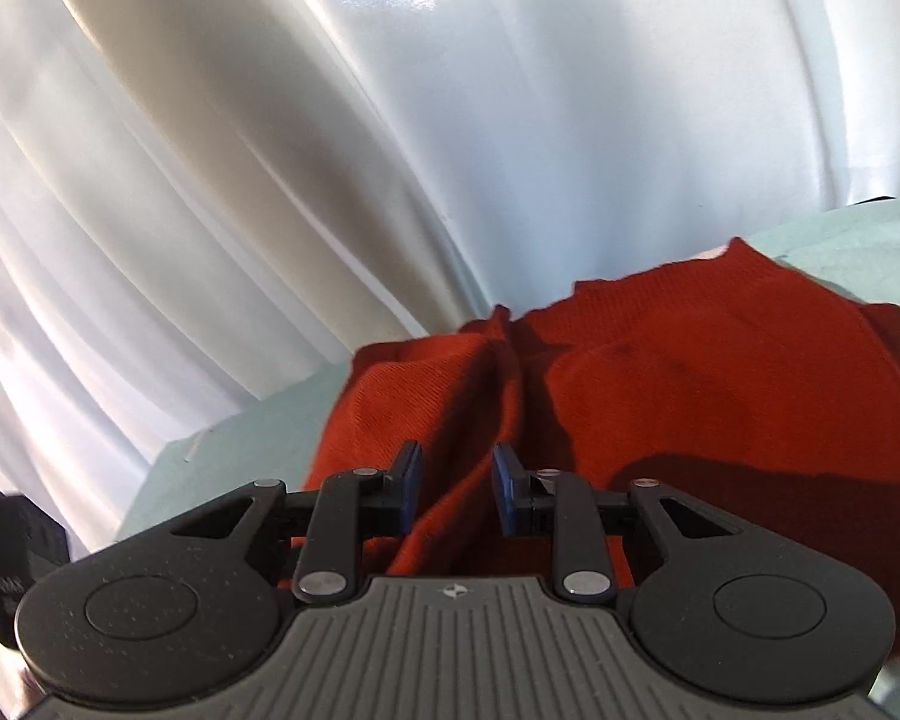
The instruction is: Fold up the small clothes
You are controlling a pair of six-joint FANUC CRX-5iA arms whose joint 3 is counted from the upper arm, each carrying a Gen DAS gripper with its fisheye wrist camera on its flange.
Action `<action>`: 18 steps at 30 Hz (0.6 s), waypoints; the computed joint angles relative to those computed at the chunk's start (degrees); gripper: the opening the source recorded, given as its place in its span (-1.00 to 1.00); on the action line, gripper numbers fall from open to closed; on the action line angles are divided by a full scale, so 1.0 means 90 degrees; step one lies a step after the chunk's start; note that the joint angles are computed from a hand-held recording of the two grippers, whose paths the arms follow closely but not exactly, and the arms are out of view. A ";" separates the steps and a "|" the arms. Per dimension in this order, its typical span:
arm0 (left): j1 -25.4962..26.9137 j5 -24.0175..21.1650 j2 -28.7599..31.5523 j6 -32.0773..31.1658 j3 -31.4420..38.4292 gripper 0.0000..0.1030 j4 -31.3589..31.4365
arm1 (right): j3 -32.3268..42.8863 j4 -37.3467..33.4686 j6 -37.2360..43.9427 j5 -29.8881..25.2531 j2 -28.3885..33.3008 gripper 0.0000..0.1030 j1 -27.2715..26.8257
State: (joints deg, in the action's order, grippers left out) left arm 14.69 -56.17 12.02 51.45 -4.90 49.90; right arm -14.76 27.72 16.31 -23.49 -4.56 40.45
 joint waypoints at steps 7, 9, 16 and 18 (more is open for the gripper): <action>-0.0159 0.0120 -0.0052 -0.0231 -0.0202 0.01 0.0017 | 0.1992 -0.3291 0.2910 -0.1333 0.1093 -0.46 -0.0284; -0.0147 0.0053 -0.0029 -0.0198 -0.0169 0.02 0.0014 | 0.1736 -0.2899 0.2685 -0.0979 0.1003 -0.87 -0.0159; -0.0085 0.0423 -0.0277 -0.0191 -0.0474 0.10 0.0489 | 0.1010 -0.0709 0.0928 -0.1144 0.0629 -0.88 0.0165; -0.0113 0.0213 -0.0130 -0.0092 -0.0349 0.09 0.0430 | 0.1243 -0.1214 0.1361 -0.1555 0.0795 -0.87 0.0123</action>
